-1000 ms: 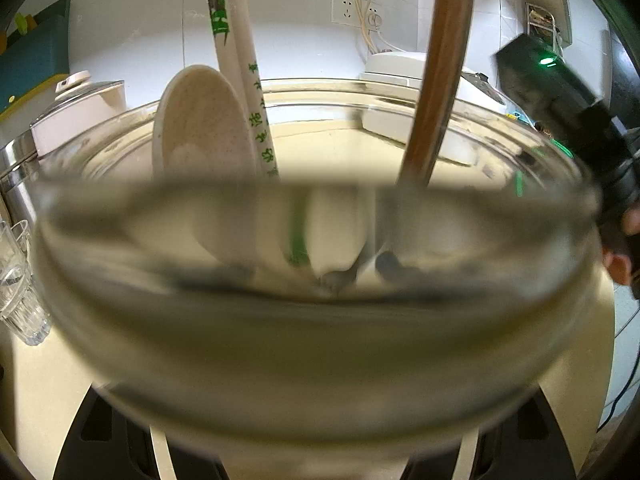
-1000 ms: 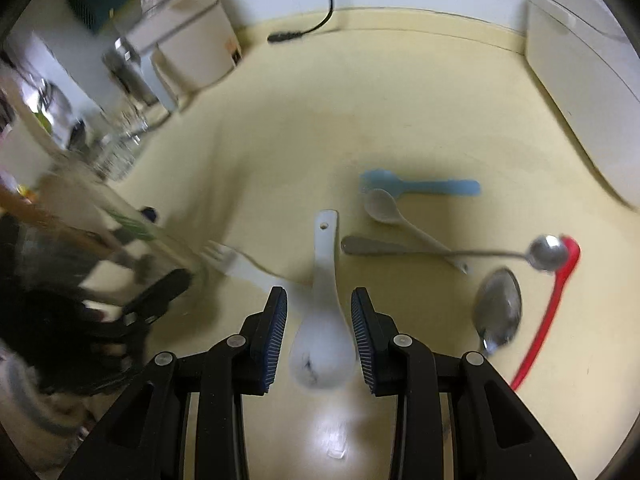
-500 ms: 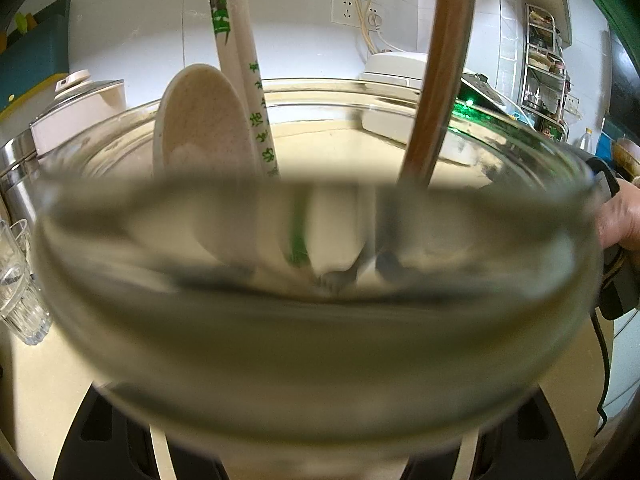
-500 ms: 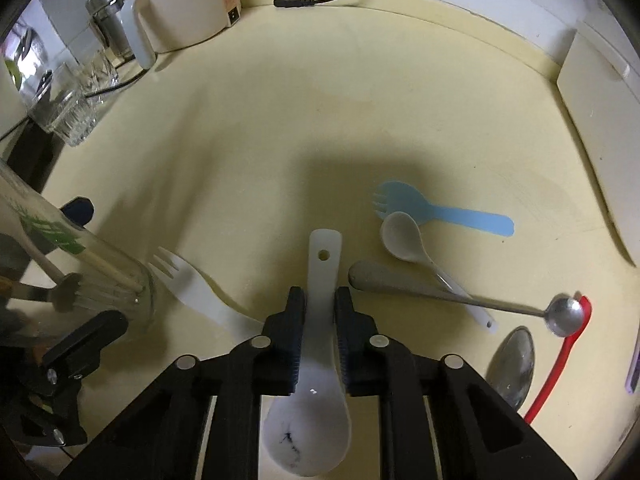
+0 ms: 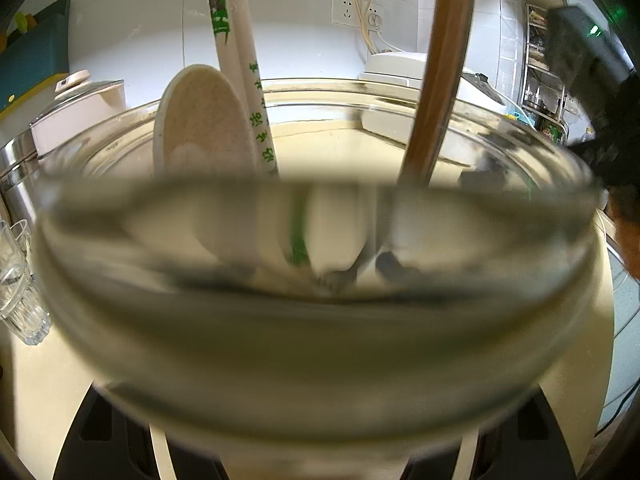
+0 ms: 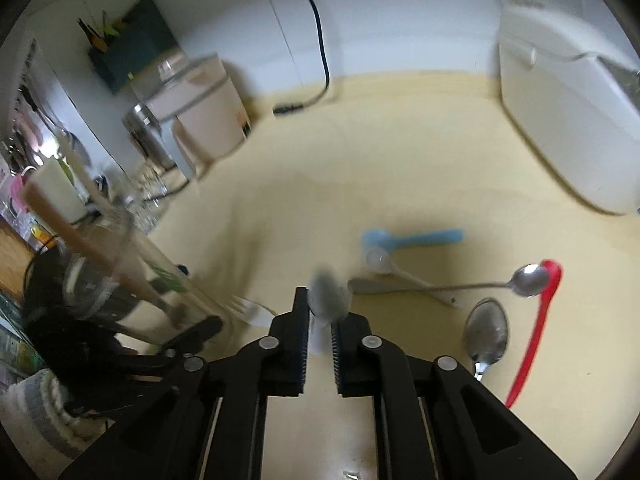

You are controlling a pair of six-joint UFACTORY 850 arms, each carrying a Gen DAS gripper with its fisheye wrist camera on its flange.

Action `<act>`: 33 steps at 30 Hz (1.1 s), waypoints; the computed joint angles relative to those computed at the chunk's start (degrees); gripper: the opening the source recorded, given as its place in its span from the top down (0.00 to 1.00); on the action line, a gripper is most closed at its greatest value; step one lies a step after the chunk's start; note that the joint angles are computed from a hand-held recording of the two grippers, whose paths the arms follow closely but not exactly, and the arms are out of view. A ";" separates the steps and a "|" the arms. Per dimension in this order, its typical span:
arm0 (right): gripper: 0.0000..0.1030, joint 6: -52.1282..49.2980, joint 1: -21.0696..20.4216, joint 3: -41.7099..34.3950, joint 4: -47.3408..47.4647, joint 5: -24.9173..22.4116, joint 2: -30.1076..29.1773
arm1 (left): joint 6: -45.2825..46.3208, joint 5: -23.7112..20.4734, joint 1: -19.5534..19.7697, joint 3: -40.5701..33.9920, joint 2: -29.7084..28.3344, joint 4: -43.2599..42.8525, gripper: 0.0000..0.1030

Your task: Organize utensils

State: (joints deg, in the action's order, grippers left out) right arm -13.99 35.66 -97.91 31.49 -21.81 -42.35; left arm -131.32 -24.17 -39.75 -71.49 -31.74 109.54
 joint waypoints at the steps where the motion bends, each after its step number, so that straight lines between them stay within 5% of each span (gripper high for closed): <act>1: 0.92 -0.04 -0.01 0.75 0.06 0.87 1.04 | 0.28 -0.07 -0.05 -0.14 -0.10 -0.26 0.30; 8: 0.92 -1.75 -0.04 -1.23 0.36 2.26 2.92 | 0.00 -0.05 0.05 0.24 0.12 0.09 0.30; 15: 0.91 0.92 -0.90 -4.23 -3.21 -5.77 -0.85 | 0.71 -0.12 -0.10 0.02 0.07 -0.73 0.30; 26: 0.67 6.27 1.12 -19.89 -12.66 -19.01 -14.95 | 0.66 -0.11 -0.06 0.06 0.10 -0.66 0.30; 30: 0.46 9.26 1.97 -26.06 -16.02 -21.77 -19.31 | 0.63 -0.07 -0.04 0.09 0.12 -0.63 0.30; 33: 0.45 11.32 2.76 -30.23 -18.95 -23.84 -22.06 | 0.79 -0.18 -0.27 -0.12 -0.06 -0.95 0.30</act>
